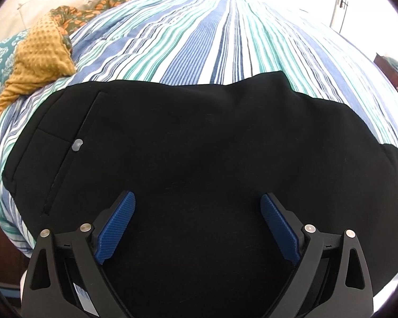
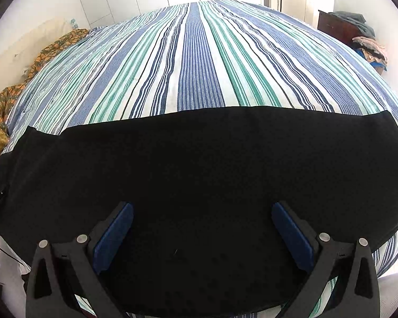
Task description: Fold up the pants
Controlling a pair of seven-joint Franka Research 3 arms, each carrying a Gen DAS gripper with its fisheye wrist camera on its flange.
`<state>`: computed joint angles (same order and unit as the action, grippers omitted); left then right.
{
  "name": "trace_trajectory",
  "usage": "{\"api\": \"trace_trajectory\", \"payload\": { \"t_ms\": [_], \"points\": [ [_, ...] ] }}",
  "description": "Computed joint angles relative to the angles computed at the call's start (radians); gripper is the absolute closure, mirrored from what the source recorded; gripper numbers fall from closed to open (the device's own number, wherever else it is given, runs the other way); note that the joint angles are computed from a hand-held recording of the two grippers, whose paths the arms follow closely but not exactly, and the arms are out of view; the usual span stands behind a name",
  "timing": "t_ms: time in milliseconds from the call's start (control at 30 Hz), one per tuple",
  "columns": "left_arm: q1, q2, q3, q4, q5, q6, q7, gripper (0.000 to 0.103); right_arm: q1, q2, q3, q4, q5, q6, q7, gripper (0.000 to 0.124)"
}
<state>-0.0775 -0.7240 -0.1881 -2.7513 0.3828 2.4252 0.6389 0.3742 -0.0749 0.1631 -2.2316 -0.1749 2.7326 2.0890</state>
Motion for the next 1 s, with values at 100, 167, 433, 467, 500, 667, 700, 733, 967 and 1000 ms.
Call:
{"api": "trace_trajectory", "payload": {
  "t_ms": [100,167,433,467,500,667,700,733,967,1000],
  "points": [
    [-0.001,0.005,-0.002,0.003,0.002,-0.002,0.002,0.005,-0.002,0.004,0.001,0.002,-0.019,0.001,0.015,0.021],
    [0.000,0.007,-0.005,0.003,0.006,-0.001,0.001,0.004,-0.001,0.006,0.002,0.005,-0.031,-0.003,0.026,0.021],
    [0.000,0.012,-0.010,0.004,0.021,-0.002,-0.006,0.003,-0.001,0.012,0.004,0.004,-0.101,0.005,0.086,0.021],
    [0.000,0.012,-0.010,0.004,0.022,-0.002,-0.007,0.003,0.000,0.011,0.005,0.005,-0.108,0.003,0.090,0.021],
    [0.000,0.012,-0.010,0.003,0.023,-0.002,-0.008,0.003,0.001,0.012,0.005,0.005,-0.112,0.002,0.093,0.021],
    [-0.002,0.012,-0.010,0.003,0.025,-0.002,-0.009,0.003,0.002,0.012,0.003,0.005,-0.125,0.004,0.103,0.021],
    [-0.002,0.012,-0.010,0.004,0.025,-0.003,-0.010,0.003,0.002,0.012,0.002,0.005,-0.125,0.005,0.103,0.021],
    [-0.002,0.012,-0.010,0.004,0.026,-0.003,-0.010,0.003,0.002,0.012,0.002,0.005,-0.126,0.005,0.103,0.021],
    [-0.003,0.012,-0.009,0.004,0.026,-0.005,-0.010,0.003,0.003,0.012,0.002,0.006,-0.127,0.004,0.105,0.021],
    [-0.003,0.012,-0.009,0.004,0.026,-0.005,-0.010,0.003,0.003,0.012,0.002,0.006,-0.128,0.004,0.105,0.021]
  ]
}}
